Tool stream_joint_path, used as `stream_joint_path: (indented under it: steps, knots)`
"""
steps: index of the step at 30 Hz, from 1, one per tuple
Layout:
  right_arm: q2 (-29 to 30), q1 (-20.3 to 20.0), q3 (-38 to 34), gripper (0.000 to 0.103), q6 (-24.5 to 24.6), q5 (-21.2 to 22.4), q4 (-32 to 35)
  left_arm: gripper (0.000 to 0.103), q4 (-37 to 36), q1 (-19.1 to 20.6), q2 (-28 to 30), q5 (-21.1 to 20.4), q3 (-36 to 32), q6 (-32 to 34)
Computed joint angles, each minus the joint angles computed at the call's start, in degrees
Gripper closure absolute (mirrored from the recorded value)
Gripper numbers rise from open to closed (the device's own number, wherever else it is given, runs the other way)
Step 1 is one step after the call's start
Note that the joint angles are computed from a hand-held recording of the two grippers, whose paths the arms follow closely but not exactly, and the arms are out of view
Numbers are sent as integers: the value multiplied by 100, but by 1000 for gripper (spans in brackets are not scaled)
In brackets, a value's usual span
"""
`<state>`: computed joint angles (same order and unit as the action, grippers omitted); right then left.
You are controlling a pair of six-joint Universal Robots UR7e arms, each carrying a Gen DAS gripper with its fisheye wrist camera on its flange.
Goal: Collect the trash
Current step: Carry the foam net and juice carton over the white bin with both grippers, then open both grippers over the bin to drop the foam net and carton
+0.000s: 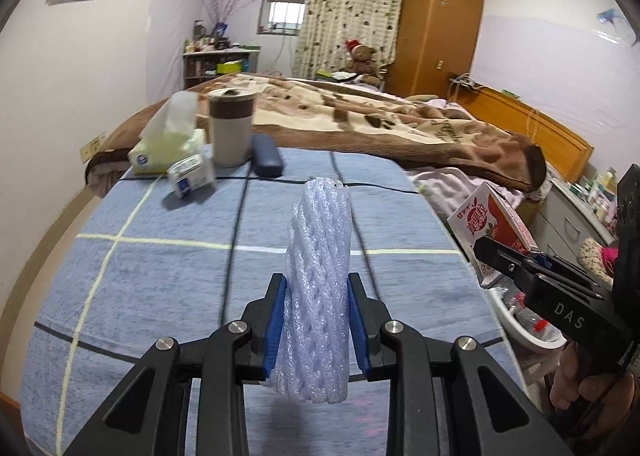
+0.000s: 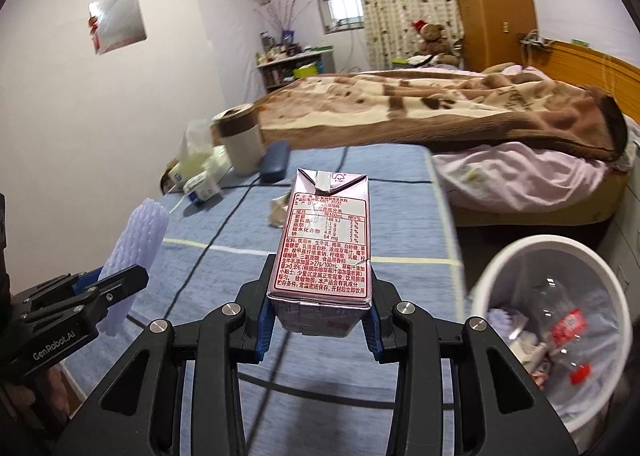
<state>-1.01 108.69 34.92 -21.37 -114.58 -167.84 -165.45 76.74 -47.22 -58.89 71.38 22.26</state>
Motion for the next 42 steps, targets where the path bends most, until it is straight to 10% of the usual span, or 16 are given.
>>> stream_joint_path:
  steps: [21, 42]
  knots:
    - [-1104, -264, 1764, 65, -25, -736, -1779, 73, 121, -634, 539, -638, 8, 398]
    - [-1402, -527, 2091, 65, 309, -1514, -1679, 73, 1254, -819, 1545, -1081, -1083, 491]
